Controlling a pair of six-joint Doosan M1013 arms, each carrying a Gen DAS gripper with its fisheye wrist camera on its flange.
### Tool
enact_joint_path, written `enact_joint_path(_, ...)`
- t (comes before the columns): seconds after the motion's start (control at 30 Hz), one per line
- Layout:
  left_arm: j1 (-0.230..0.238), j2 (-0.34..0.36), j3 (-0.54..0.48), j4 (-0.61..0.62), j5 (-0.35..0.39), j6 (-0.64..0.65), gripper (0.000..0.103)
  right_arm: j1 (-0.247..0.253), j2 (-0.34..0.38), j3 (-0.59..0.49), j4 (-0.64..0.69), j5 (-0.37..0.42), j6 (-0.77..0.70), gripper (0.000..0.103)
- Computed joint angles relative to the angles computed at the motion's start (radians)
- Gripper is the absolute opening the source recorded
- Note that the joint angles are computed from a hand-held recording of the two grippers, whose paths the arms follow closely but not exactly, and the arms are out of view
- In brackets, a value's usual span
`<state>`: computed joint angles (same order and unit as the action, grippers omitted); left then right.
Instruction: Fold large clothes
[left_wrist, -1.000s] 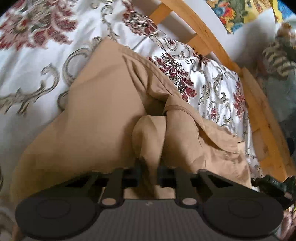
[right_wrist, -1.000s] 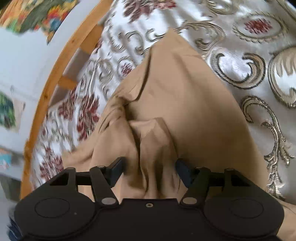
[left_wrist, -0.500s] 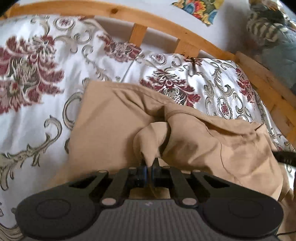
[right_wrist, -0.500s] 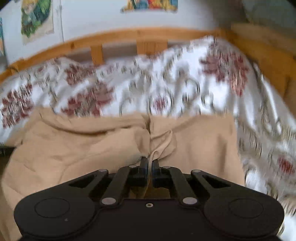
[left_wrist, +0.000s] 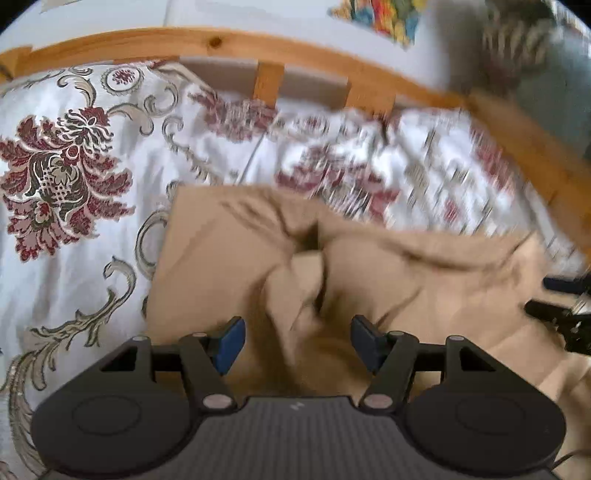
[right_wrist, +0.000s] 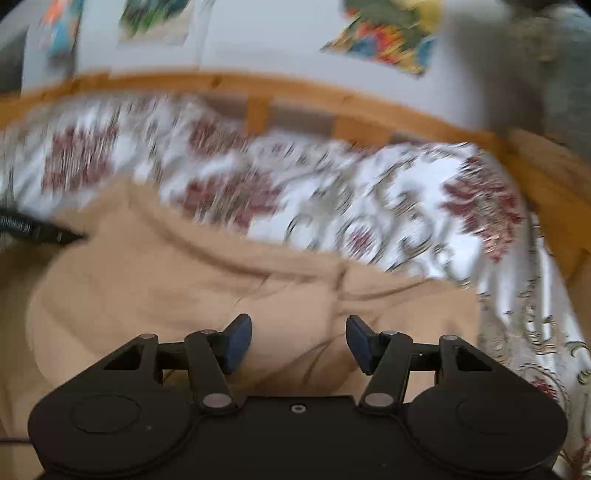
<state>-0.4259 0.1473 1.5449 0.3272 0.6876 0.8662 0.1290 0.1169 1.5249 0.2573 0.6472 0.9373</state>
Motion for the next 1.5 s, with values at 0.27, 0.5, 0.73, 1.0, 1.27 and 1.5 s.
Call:
enact_joint_path(0.27,-0.006,-0.001,0.001,0.016,0.052,-0.012,0.068,0.017,0.018,-0.011,-0.093,0.037,0.083,0.06)
enact_joint_path(0.5,-0.047,-0.073,0.029,0.174,0.071,-0.243,0.094,-0.048,-0.086,0.037,0.051,0.046,0.088,0.075)
enact_joint_path(0.73,-0.132,-0.147,0.038,0.325,0.123,-0.33,0.102,-0.101,-0.219,0.127,0.142,0.076,-0.023,0.099)
enact_joint_path(1.0,-0.218,-0.237,0.056,0.182,0.167,-0.018,0.102,-0.142,-0.333,0.205,0.273,0.213,-0.241,0.102)
enact_joint_path(1.27,-0.319,-0.269,0.111,0.092,0.194,0.149,0.102,-0.118,-0.415,0.302,0.18,0.357,-0.314,0.102)
enact_joint_path(1.5,-0.346,-0.252,0.124,0.012,0.231,0.276,0.102,-0.061,-0.476,0.409,-0.008,0.289,-0.298,0.102)
